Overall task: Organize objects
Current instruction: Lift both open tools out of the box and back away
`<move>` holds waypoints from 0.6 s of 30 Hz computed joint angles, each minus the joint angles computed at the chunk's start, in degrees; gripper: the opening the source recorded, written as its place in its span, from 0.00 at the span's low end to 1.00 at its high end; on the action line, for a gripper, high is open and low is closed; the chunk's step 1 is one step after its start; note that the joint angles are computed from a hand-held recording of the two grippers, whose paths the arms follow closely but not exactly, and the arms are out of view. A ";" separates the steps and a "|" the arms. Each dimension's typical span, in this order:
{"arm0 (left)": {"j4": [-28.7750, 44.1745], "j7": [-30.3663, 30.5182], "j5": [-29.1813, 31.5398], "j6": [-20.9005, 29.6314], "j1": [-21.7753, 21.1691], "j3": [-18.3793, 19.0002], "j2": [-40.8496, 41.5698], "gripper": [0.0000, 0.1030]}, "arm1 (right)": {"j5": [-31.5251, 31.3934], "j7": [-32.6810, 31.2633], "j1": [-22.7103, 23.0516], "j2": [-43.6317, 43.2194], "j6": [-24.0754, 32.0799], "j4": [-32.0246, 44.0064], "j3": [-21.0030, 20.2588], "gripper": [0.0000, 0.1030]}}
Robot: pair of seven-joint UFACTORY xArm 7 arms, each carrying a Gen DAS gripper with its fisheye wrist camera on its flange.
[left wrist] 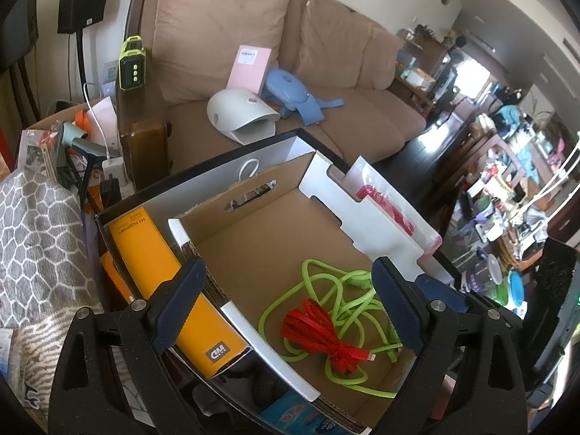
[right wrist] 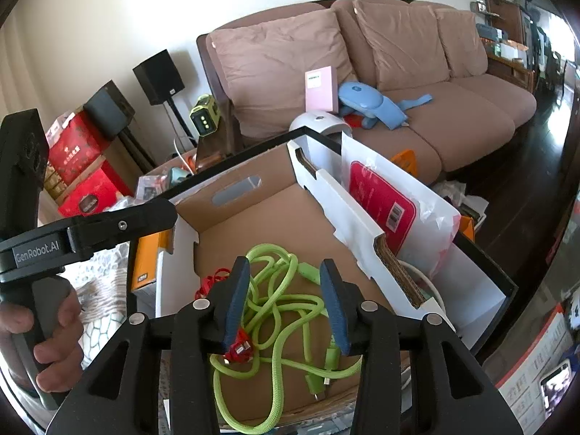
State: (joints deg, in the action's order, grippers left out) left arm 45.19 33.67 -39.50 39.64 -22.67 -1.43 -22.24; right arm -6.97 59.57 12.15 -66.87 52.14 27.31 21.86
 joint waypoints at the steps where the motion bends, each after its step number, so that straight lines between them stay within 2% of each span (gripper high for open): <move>1: -0.07 0.08 -0.02 -0.20 0.00 -0.03 -0.17 0.89 | -0.11 0.04 -0.03 -0.21 0.07 -0.01 0.05 0.44; 12: -1.92 -0.86 0.60 -1.62 0.31 0.12 -1.34 0.89 | -1.14 1.33 -0.90 0.20 0.05 1.54 1.49 0.57; 16: -4.98 -3.20 3.35 -8.26 0.85 -1.45 -3.23 0.89 | -1.26 1.05 -0.69 1.48 -0.44 2.23 1.62 0.57; 18: -5.77 -3.35 4.35 -10.12 0.11 -0.92 -3.73 0.89 | -1.36 1.07 -0.62 1.84 -0.71 2.42 1.71 0.57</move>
State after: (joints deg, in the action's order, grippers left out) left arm 39.42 30.33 -35.15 29.52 -22.56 -2.36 -25.97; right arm -8.33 60.64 11.54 -65.03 51.43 29.73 23.57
